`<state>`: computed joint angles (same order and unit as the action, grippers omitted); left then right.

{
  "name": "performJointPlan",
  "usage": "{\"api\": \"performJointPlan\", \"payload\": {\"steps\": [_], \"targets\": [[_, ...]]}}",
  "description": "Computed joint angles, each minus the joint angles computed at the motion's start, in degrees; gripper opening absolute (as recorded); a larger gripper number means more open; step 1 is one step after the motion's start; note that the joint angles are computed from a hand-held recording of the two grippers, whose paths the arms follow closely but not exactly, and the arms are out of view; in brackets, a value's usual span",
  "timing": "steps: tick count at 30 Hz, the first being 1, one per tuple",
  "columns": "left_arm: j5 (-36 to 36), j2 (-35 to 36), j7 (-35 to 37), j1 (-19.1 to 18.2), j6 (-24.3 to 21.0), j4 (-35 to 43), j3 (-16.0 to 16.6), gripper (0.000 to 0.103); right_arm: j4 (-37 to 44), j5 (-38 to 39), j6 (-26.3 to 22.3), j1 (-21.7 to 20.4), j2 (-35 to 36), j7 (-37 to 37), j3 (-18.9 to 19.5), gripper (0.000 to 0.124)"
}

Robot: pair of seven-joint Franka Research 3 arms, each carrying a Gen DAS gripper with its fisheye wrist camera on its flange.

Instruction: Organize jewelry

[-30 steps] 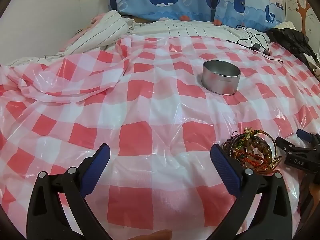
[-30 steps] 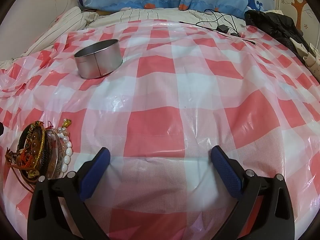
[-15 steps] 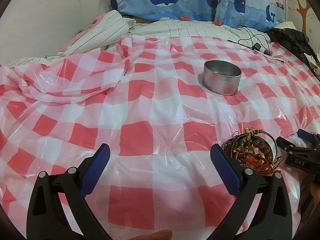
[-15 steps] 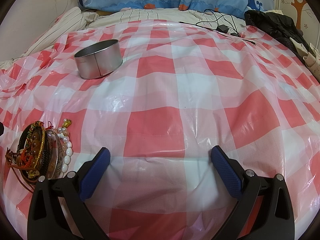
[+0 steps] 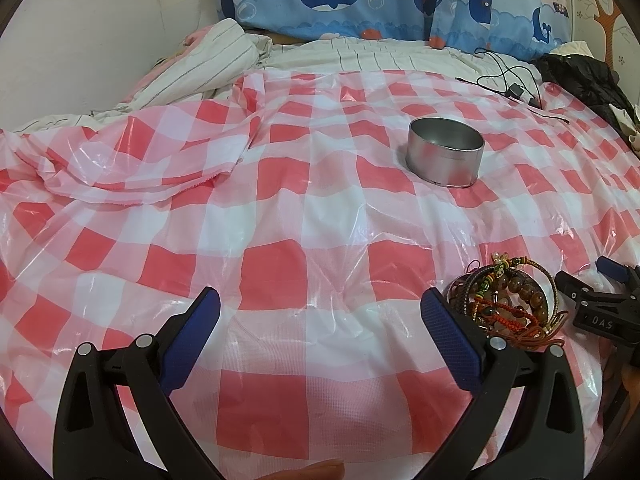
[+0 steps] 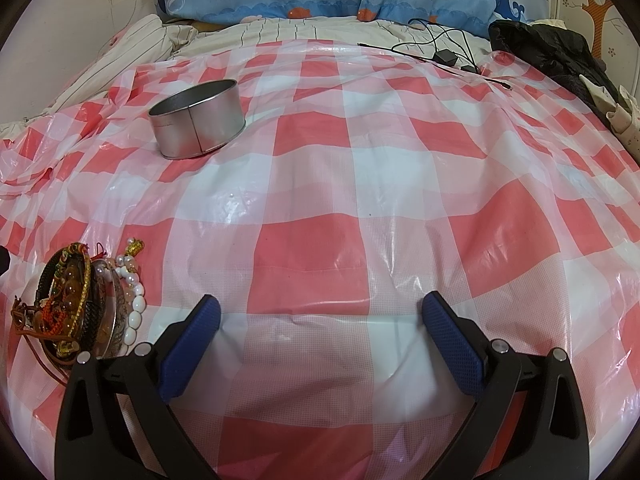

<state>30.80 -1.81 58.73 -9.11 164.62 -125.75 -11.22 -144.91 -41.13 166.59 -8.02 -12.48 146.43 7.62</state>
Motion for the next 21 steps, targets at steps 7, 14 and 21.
{"api": "performJointPlan", "payload": {"steps": [7, 14, 21], "targets": [[-1.35, -0.09, 1.58, 0.27, 0.03, -0.22, 0.19, 0.097, 0.01, -0.06, 0.02, 0.05, 0.02, 0.06, -0.05, 0.097], [-1.44, 1.62, 1.3, 0.45, -3.46, 0.03, 0.45, 0.097, -0.11, 0.19, -0.09, 0.17, -0.13, -0.16, -0.13, 0.097], [-1.1, 2.83, 1.58, 0.01, -5.46, 0.11, 0.56, 0.097, 0.46, 3.64, -2.01, 1.42, 0.19, -3.67, -0.81, 0.097]]}}
